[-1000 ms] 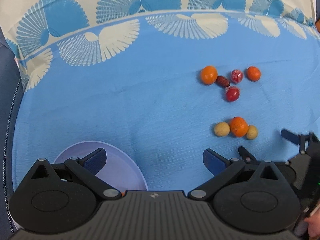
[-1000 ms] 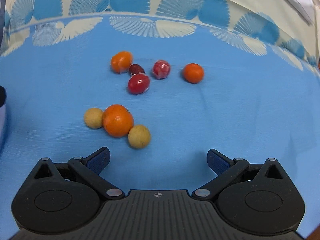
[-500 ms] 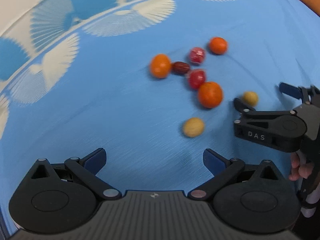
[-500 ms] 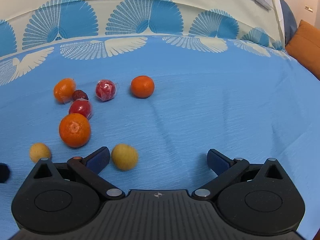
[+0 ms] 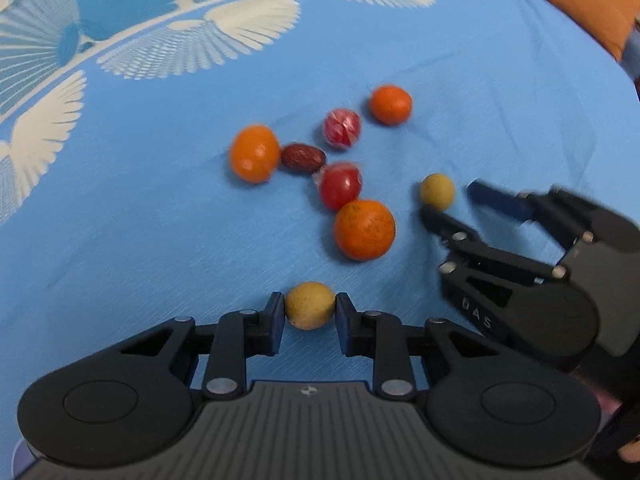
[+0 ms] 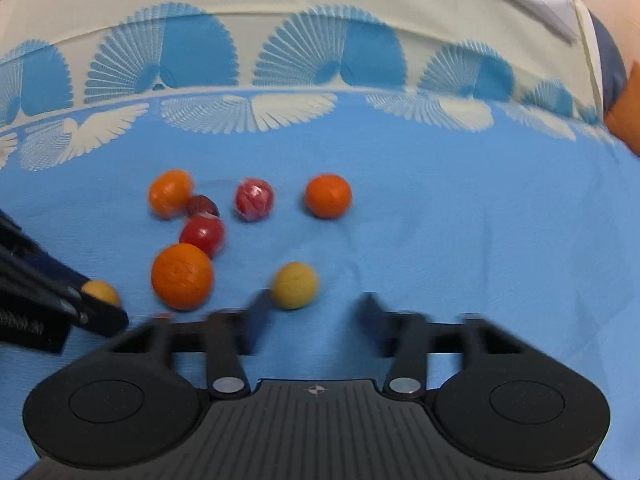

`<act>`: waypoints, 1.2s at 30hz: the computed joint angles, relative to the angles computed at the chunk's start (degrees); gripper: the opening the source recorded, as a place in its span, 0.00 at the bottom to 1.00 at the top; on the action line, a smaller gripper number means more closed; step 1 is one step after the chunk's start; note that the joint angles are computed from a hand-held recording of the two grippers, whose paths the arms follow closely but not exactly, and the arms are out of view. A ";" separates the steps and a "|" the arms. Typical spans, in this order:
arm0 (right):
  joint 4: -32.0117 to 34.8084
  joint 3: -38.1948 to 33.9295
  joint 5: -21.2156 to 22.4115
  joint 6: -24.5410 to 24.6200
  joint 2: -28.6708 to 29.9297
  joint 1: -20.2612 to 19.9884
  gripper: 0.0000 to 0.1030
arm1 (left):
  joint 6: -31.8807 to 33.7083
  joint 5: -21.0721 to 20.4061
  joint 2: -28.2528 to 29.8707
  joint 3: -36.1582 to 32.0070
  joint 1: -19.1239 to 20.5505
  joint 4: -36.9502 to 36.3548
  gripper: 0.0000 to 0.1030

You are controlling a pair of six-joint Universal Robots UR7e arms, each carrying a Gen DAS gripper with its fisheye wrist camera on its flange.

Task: Organize fruits
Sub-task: 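Grasp a small yellow fruit with the left tool while the right tool grasps another, then carry both yellow fruits over the light blue plate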

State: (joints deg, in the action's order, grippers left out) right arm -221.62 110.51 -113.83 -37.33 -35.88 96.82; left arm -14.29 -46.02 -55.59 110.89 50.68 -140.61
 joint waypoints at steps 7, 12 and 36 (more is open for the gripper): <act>-6.72 1.11 -0.44 2.59 -1.90 0.22 0.14 | -12.59 5.81 -8.87 5.94 -6.53 1.22 0.29; -0.21 0.69 -2.77 6.22 -3.35 0.42 0.70 | -19.51 7.46 -13.98 8.05 -9.83 9.25 0.29; 5.47 29.79 4.62 11.78 -29.43 19.32 0.26 | -58.34 8.08 -39.75 13.92 -29.19 50.47 0.29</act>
